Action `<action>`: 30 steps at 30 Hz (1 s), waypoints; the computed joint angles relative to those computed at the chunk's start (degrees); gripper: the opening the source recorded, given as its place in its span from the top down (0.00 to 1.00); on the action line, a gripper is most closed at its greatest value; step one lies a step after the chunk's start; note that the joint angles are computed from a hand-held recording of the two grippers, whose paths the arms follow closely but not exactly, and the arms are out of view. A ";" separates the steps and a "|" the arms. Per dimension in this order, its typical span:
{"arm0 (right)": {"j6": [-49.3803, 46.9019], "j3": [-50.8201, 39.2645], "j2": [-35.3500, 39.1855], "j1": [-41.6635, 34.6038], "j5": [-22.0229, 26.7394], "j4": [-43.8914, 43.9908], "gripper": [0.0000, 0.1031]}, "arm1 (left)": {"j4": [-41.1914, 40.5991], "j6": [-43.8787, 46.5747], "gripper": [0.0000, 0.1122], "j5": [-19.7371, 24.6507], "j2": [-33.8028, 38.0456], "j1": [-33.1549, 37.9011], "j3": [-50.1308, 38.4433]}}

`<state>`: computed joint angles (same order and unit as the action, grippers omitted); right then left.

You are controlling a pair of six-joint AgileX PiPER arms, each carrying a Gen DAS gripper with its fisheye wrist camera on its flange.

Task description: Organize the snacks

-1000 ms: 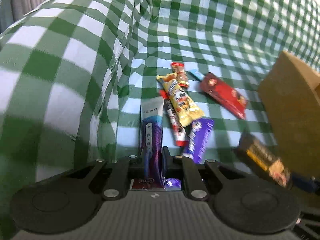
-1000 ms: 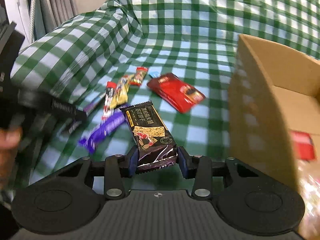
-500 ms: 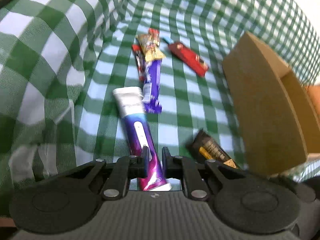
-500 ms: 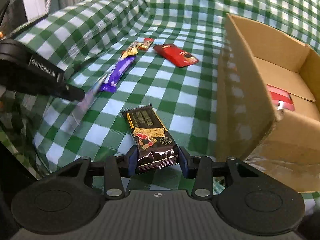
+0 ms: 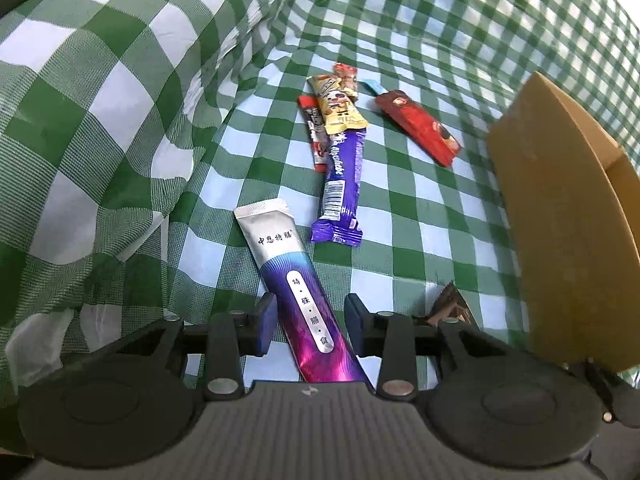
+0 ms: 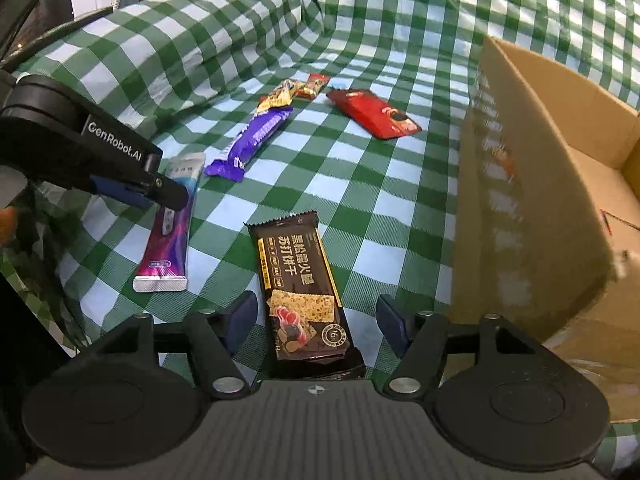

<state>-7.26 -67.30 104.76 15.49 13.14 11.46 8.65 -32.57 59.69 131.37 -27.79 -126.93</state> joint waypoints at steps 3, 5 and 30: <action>0.25 -0.32 0.67 0.14 -0.21 -0.93 0.34 | -0.39 1.16 0.63 2.80 2.23 -0.37 -3.76; -1.94 -0.53 1.01 -0.11 -0.08 1.44 0.34 | 0.86 1.75 0.63 4.58 3.46 -1.20 -5.87; -3.91 -1.49 2.25 -0.37 -0.30 3.79 0.35 | 2.22 2.54 0.63 6.44 5.04 -1.85 -8.65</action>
<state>-11.17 -68.78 107.01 15.11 12.84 15.25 10.87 -30.03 66.13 136.41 -29.64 -135.59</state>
